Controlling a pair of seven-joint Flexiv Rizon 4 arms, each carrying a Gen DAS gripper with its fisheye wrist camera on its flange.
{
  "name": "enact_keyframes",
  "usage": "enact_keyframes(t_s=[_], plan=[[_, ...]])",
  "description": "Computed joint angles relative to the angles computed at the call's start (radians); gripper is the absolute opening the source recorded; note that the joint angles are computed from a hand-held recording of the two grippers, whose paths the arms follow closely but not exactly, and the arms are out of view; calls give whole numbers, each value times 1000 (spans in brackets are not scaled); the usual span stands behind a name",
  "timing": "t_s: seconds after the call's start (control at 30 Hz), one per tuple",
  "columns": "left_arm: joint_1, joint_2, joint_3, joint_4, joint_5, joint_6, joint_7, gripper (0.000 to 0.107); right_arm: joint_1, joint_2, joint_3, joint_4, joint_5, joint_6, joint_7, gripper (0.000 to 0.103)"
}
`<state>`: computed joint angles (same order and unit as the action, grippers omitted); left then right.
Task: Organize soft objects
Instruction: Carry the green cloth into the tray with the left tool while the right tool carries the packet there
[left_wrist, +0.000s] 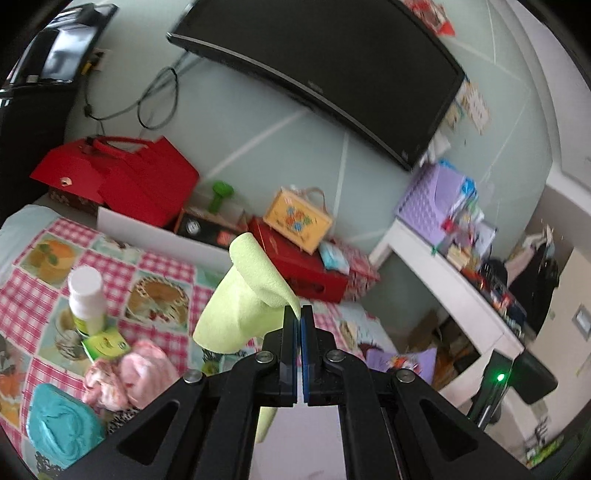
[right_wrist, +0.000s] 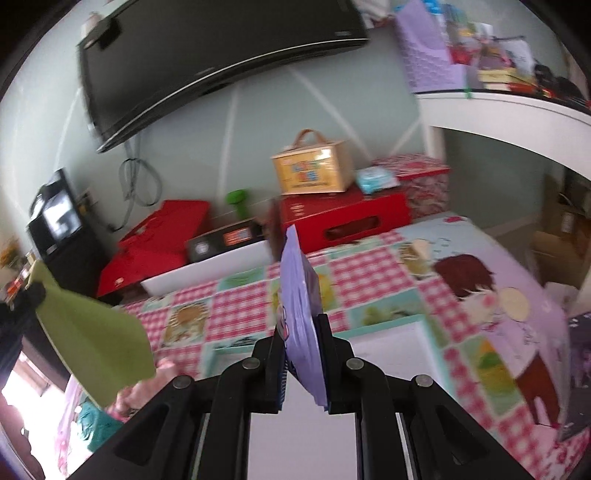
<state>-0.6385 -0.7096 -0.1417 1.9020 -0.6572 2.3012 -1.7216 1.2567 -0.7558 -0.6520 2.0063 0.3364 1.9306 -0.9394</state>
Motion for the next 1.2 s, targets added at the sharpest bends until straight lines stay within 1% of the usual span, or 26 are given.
enact_keyframes(t_s=[0.07, 0.17, 0.23, 0.33, 0.4, 0.47, 0.57, 0.63, 0.73, 0.8, 0.9, 0.97, 1.0, 1.13, 1.2], plan=[[-8, -9, 2, -29, -15, -45, 26, 1, -29, 11, 18, 12, 7, 1, 12, 14], [-43, -28, 27, -92, -64, -138, 85, 1, -42, 13, 18, 25, 14, -9, 26, 14], [-87, -47, 67, -148, -118, -208, 139, 1, -46, 14, 15, 32, 9, -17, 37, 14], [-162, -78, 149, -233, -194, -311, 204, 1, -100, 27, 65, 37, -11, -3, 46, 14], [-200, -97, 203, -280, -210, -370, 215, 1, -113, 32, 78, 39, -11, -1, 49, 14], [-214, -114, 236, -323, -199, -422, 206, 1, -122, 35, 84, 46, -7, 2, 52, 14], [-218, -140, 261, -388, -162, -490, 188, 1, -147, 41, 106, 49, -7, 6, 56, 14], [-204, -154, 249, -420, -129, -514, 172, 1, -161, 43, 118, 50, -6, 5, 59, 15], [-145, -183, 171, -473, -63, -533, 159, 1, -181, 44, 134, 51, -7, 4, 66, 15], [-119, -199, 136, -493, -28, -546, 147, 1, -186, 43, 135, 52, -7, 0, 69, 15], [-34, -227, 15, -504, 43, -536, 141, 1, -204, 40, 147, 51, -13, -7, 81, 15], [12, -243, -43, -502, 80, -539, 126, 1, -216, 37, 155, 48, -22, -13, 88, 15], [24, -251, -55, -501, 90, -548, 112, 1, -221, 36, 159, 46, -28, -17, 91, 15], [35, -269, -31, -487, 93, -620, 32, 1, -262, 31, 200, 30, -63, -25, 100, 15], [30, -275, -6, -480, 94, -663, -13, 1, -273, 30, 213, 25, -78, -32, 103, 15]])
